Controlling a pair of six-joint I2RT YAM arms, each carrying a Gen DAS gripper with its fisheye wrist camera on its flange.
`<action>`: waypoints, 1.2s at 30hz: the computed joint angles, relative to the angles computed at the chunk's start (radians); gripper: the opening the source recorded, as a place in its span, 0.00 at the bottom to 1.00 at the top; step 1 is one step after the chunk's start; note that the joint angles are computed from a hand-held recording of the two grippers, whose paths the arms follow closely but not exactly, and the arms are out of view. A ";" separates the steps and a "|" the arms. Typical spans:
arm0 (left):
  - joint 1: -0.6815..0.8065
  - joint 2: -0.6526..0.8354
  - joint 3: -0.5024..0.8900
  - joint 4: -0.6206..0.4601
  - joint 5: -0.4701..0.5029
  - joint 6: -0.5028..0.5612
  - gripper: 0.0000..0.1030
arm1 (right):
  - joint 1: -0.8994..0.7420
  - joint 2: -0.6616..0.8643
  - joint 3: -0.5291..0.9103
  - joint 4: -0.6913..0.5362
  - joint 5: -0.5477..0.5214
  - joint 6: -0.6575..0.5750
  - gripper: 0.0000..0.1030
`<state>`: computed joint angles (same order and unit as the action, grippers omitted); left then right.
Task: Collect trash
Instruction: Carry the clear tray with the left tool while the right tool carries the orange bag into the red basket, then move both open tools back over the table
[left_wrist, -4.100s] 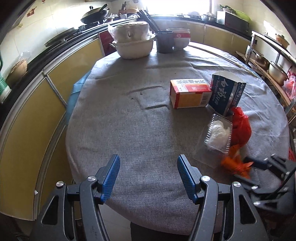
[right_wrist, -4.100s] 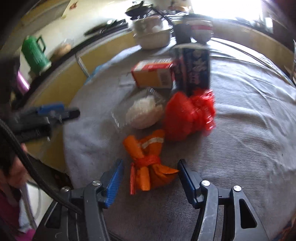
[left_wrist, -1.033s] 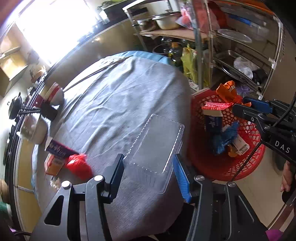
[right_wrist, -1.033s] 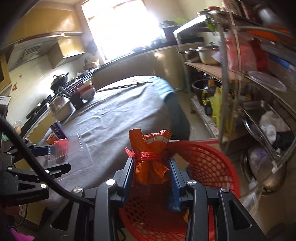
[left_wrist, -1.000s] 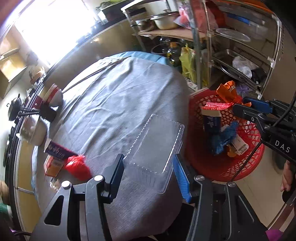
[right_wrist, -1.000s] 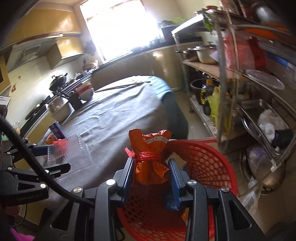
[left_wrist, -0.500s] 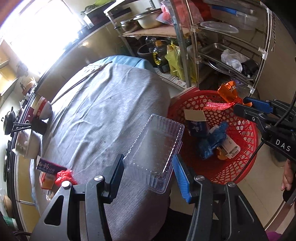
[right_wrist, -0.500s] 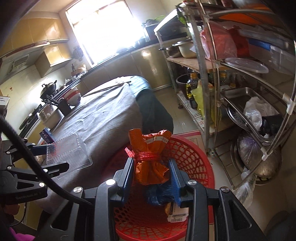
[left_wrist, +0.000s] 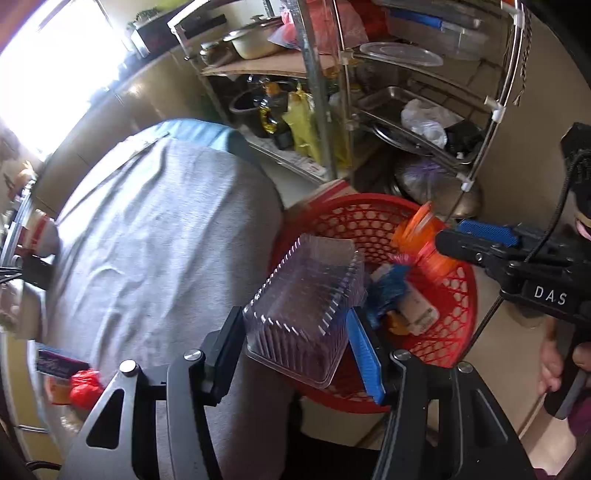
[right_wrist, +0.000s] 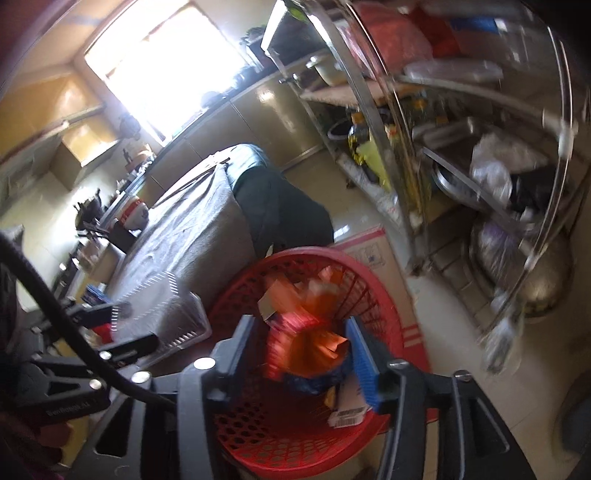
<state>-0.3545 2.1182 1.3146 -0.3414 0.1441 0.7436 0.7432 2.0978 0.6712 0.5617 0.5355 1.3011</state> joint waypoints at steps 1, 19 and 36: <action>0.001 0.012 0.016 -0.016 0.004 -0.004 0.56 | -0.009 0.007 -0.017 0.048 -0.021 0.006 0.57; 0.180 0.061 0.103 -0.051 0.030 -0.025 0.56 | -0.016 0.034 0.170 -0.125 -0.044 -0.032 0.57; 0.545 0.142 0.267 -0.117 0.139 -0.015 0.58 | 0.059 0.236 0.782 -0.551 -0.088 -0.224 0.57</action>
<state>0.1909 2.2598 1.5812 -0.4582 0.2835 0.7287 0.8019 2.3334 1.4532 0.0107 0.4471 1.0771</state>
